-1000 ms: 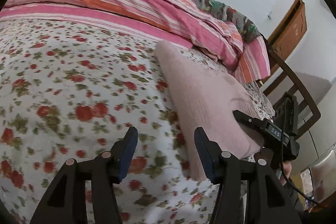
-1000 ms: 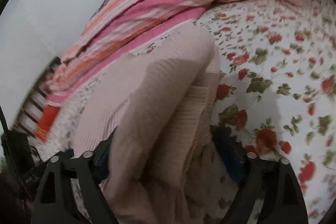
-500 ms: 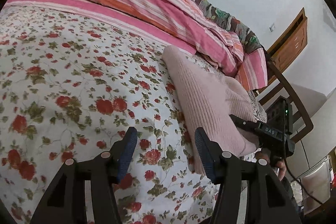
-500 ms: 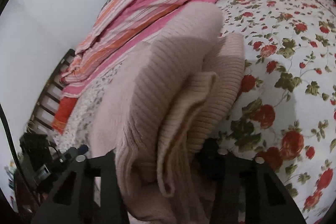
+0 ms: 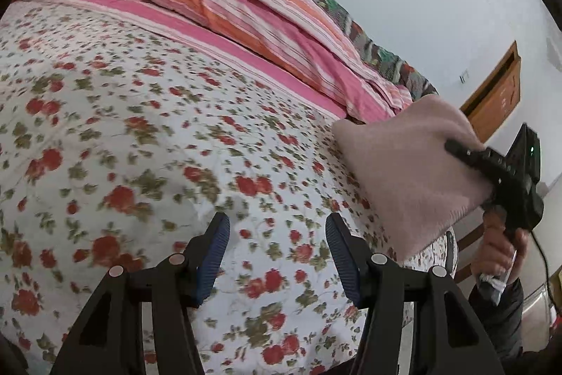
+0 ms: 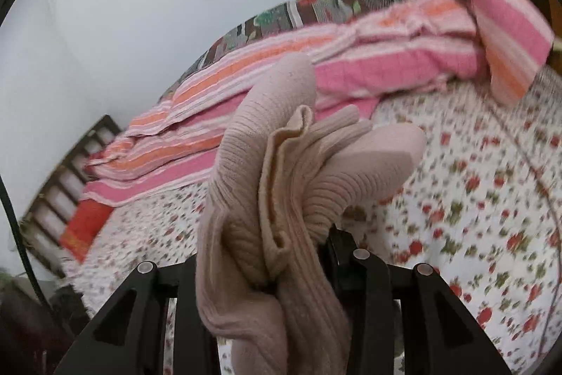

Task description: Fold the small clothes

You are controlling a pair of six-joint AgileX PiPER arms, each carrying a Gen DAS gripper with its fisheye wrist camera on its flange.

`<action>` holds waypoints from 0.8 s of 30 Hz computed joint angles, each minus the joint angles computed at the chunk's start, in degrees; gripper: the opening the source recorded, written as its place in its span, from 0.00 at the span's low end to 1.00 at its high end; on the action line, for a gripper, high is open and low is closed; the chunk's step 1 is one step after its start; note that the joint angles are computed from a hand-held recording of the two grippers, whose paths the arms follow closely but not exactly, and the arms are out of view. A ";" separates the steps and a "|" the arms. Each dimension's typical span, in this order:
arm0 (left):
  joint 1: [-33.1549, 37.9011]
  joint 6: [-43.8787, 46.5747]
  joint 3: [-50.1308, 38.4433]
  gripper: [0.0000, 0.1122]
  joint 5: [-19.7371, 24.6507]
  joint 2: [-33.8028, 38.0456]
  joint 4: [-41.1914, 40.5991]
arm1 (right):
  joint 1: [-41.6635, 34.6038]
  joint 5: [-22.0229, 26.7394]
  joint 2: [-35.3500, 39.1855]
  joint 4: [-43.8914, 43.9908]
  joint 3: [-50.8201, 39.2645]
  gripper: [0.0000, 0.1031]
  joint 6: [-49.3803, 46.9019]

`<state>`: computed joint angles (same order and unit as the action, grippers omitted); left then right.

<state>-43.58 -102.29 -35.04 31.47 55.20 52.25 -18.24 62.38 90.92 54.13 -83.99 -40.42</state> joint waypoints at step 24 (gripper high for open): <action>21.10 44.03 -7.96 0.49 -13.17 12.39 -31.18 | 7.97 -10.63 13.26 2.56 2.11 0.57 -6.65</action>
<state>-22.48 -58.26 -43.00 18.31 67.59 21.06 -10.27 51.74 104.18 56.69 -81.88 -47.06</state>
